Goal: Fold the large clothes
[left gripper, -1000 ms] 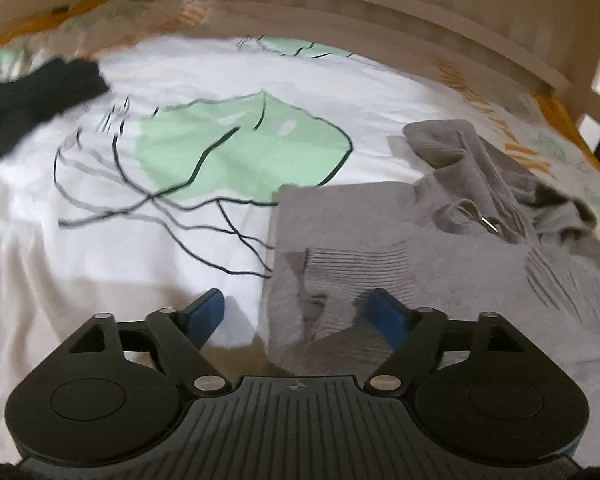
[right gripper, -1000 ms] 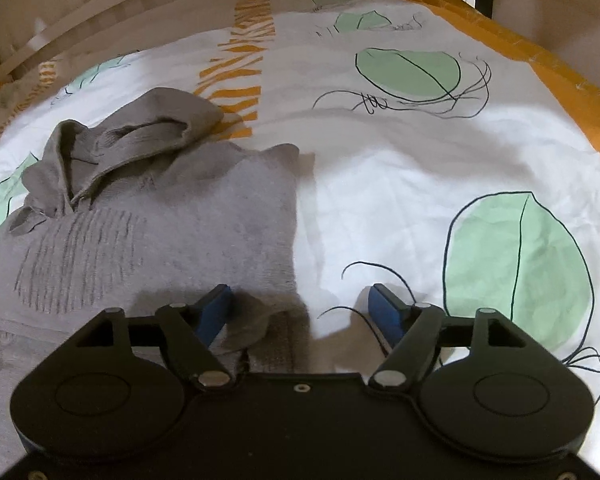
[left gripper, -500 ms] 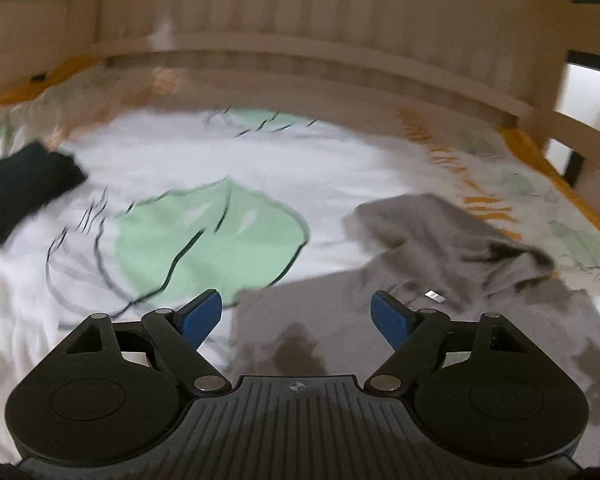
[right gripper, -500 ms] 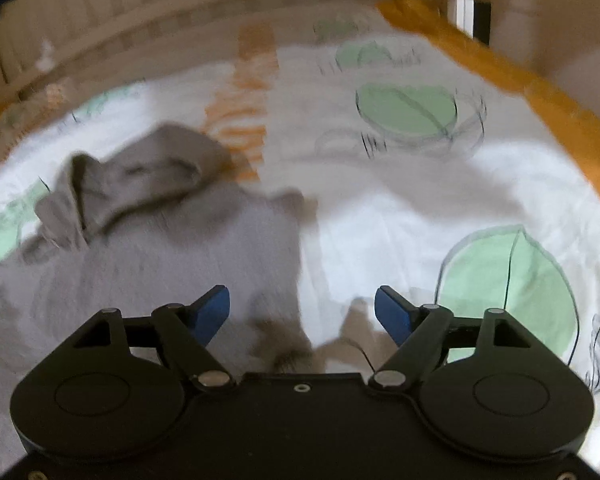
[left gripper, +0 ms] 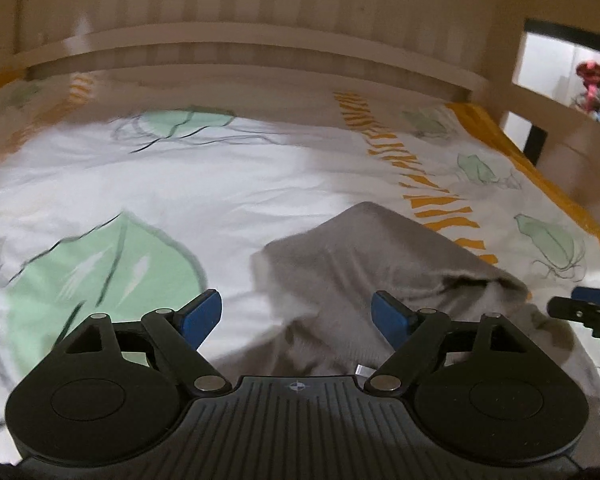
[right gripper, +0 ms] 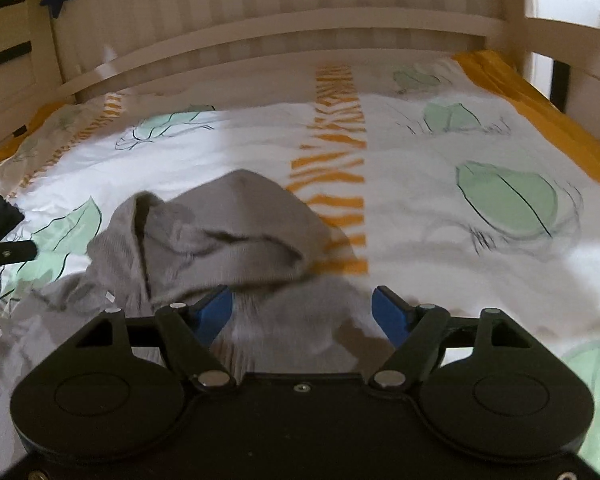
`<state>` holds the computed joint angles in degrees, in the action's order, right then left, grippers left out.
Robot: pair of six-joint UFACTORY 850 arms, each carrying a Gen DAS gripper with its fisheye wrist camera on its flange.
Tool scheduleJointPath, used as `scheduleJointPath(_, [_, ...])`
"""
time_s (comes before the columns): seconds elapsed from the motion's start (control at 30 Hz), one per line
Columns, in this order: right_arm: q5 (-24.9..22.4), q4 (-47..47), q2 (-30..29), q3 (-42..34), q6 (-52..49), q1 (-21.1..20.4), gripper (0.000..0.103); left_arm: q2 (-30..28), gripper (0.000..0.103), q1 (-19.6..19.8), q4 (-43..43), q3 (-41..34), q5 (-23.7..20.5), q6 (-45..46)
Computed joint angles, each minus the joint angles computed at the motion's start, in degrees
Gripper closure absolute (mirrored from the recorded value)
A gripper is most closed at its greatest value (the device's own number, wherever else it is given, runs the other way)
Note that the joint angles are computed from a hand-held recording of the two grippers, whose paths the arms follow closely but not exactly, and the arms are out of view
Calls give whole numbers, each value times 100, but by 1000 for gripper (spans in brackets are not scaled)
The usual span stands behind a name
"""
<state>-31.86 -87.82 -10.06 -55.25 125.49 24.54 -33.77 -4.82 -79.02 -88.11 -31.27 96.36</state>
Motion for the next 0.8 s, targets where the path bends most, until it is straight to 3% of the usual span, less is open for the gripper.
scheduleJointPath(0.23, [175,44,-471,-471,-336,-340,25,-457,21,-465,74,-590,325,328])
scheduleJointPath(0.33, [233,200,-654,-644,-608,-416,25,-717,21,-604,806,-904,495,-188])
scheduleJointPath(0.47, [387,417,-808,-780,-982,-465,25,-878,22,-708,1475,-985,1351,-461])
scheduleJointPath(0.53, [397,525,-860,-826,-1195,-467,25,-917,22,-606,1145,-984,1521,-322])
scheduleJointPath(0.6, [388,526,-874,-844,-1316,-476,25,-934,22,-447,860,-967,1547,-435])
scheduleJointPath(0.7, [335,540,-881,-865,-1391,-511,25,-989,21,-218,1088,-1005,1427,-938])
scheduleJointPath(0.8, [285,541,-878,-856,-1372,-554,25,-1052,21,35,1341,-1050,898,-1333])
